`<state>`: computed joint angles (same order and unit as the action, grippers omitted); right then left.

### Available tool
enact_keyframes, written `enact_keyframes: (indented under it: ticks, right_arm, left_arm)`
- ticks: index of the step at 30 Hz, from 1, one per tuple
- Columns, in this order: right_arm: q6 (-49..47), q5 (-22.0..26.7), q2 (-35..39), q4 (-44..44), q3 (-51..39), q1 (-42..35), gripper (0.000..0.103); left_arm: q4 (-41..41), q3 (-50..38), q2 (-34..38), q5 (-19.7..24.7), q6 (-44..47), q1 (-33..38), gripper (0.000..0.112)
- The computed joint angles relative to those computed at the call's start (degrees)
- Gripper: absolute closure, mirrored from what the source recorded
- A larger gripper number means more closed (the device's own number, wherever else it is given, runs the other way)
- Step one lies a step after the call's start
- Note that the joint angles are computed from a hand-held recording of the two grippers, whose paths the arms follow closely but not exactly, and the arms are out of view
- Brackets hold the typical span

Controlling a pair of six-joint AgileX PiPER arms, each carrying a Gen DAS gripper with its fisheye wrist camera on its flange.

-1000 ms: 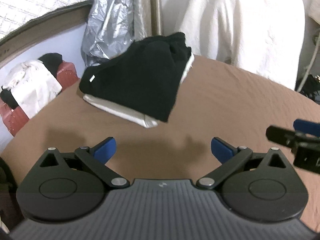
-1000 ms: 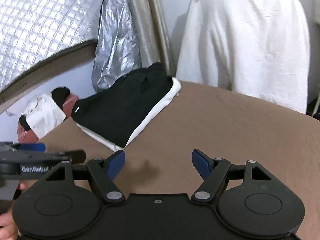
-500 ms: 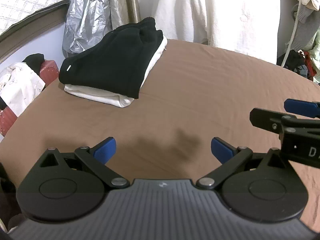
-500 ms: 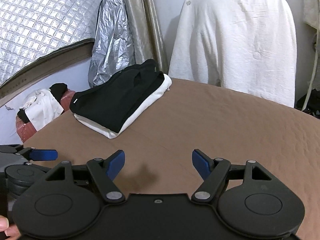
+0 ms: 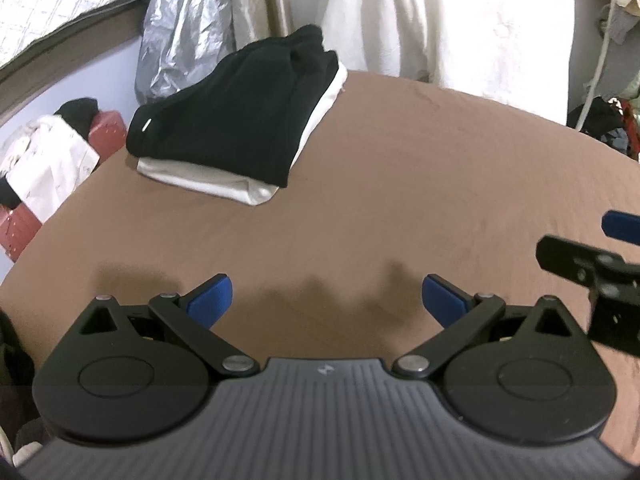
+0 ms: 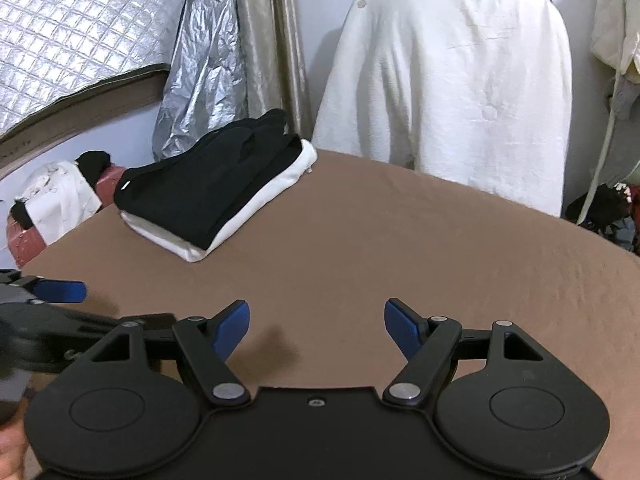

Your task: Fold clothes

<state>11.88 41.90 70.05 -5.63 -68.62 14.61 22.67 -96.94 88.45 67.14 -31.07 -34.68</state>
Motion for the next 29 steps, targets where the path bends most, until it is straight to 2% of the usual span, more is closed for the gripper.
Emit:
enact_keyframes:
  ticks: [3, 7, 9, 16, 29]
  right_arm:
    - [-1.0, 0.3, 0.2, 1.3, 0.1, 0.2, 0.024]
    - [4.9, 2.0, 1.5, -6.6, -0.8, 3.2, 0.024]
    - [5.8, 2.0, 1.5, -7.2, -0.8, 3.4, 0.024]
    - [8.7, 4.0, 1.5, -10.2, -1.0, 5.5, 0.024]
    - [13.3, 3.8, 0.5, -13.0, 0.1, 8.2, 0.024]
  left_arm:
    - [1.4, 0.6, -0.4, -0.2, -0.6, -0.5, 0.009]
    - [2.6, 1.9, -1.0, -1.7, -0.7, -1.0, 0.009]
    - [3.4, 2.3, -1.0, -2.1, -0.8, -1.4, 0.009]
    - [5.0, 1.8, -0.2, -0.7, -0.9, -2.2, 0.009]
    - [5.2, 1.4, 0.4, 0.0, -0.9, -1.9, 0.009]
